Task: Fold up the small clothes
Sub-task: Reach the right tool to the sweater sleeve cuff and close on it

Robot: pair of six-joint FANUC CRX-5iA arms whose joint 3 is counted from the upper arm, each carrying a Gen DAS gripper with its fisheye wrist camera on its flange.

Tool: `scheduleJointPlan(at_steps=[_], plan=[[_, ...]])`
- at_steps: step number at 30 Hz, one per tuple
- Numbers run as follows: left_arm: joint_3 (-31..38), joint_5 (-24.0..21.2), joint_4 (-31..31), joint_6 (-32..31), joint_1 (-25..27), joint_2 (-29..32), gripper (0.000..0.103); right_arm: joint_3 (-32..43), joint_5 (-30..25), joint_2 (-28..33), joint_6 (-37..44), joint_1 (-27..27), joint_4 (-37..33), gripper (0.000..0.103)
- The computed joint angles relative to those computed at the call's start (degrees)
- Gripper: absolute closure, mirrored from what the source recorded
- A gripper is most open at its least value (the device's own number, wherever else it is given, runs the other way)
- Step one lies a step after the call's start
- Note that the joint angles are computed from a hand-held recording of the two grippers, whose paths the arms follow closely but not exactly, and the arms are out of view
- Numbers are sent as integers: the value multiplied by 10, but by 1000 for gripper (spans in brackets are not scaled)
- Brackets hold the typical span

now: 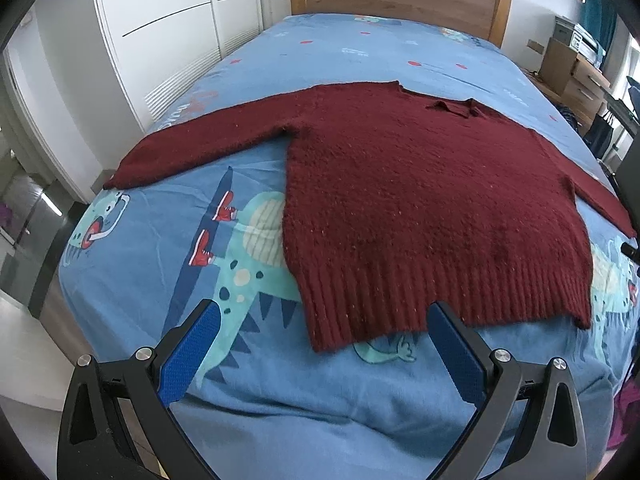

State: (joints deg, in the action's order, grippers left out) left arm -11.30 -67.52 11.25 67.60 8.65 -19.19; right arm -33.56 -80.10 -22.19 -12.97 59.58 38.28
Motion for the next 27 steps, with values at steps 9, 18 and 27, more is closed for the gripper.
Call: scheduleJointPlan(at_steps=[9,18,27], plan=[[33,-7,-35,47,-25,41,2,-40,135,-32,77,-222,-45,9],[55,-5,-68,73,-46,73,2,-55,255,-26,100,-398,-77,26],[61,-13,-90,80,-56,89,2,-62,344,-10,87,-512,-76,38]])
